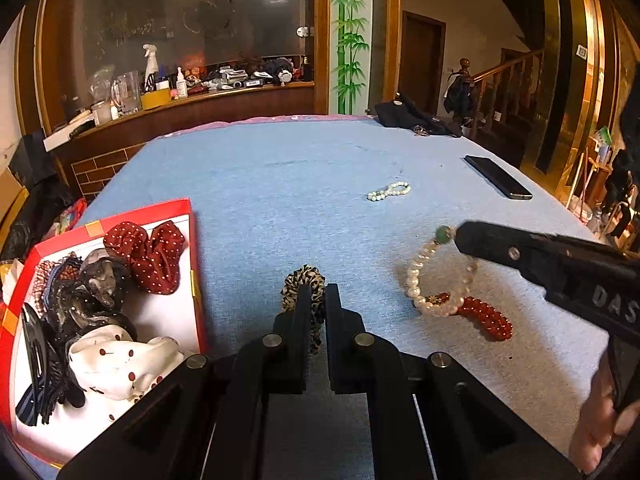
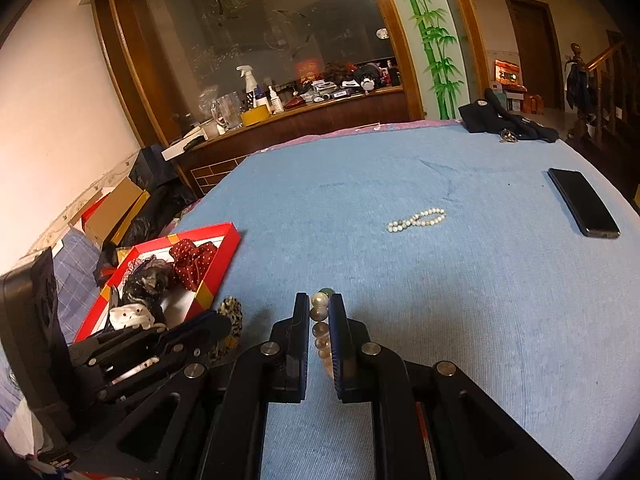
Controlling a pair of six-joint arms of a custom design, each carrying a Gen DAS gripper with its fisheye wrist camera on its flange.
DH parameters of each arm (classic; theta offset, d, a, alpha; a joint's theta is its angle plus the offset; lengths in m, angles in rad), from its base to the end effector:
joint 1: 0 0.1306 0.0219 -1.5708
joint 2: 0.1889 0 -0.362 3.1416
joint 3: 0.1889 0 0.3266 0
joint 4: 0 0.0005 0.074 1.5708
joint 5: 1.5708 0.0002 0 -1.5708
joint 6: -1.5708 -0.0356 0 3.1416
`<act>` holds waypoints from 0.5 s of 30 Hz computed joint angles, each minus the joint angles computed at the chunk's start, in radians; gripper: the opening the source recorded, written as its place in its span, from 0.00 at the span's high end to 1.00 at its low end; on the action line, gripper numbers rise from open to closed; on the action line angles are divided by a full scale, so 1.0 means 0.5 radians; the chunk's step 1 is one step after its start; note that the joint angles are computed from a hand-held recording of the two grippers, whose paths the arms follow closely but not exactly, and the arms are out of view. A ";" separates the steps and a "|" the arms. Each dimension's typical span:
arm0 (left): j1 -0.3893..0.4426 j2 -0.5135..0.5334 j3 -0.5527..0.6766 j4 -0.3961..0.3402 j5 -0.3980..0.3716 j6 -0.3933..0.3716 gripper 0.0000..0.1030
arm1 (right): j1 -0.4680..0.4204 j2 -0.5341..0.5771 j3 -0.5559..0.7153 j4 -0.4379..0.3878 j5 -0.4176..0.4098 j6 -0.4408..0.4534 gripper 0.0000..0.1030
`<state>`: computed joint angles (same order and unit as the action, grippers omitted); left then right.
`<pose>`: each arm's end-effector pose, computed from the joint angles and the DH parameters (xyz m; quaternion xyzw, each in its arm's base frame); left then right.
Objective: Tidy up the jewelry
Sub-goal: 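Carry the pearl bracelet in right tool while left carries the hair tie toward the box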
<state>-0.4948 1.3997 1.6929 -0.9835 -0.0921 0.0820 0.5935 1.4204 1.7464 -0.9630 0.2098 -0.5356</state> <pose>0.3756 -0.1995 0.5171 0.1660 0.8885 -0.0812 0.4200 0.3630 0.2354 0.5320 0.0214 0.8891 0.1605 0.4282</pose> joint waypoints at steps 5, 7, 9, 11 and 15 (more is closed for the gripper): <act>-0.030 -0.021 -0.030 0.021 -0.060 -0.042 0.94 | 0.076 -0.062 -0.077 -0.026 0.078 -0.079 0.91; -0.039 -0.026 -0.035 0.016 -0.078 -0.048 0.94 | 0.097 -0.082 -0.091 -0.050 0.101 -0.103 0.91; -0.042 -0.031 -0.033 -0.007 -0.088 -0.044 0.94 | 0.118 -0.107 -0.101 -0.081 0.127 -0.141 0.91; -0.051 -0.047 -0.043 -0.019 -0.113 -0.041 0.94 | 0.138 -0.131 -0.101 -0.116 0.155 -0.163 0.91; -0.062 -0.086 -0.057 -0.035 -0.155 -0.038 0.94 | 0.187 -0.169 -0.079 -0.189 0.237 -0.184 0.91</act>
<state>-0.5260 1.3569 1.6645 -1.0008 -0.1698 0.0630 0.6868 1.3361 1.7069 -1.0575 0.3282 -0.6276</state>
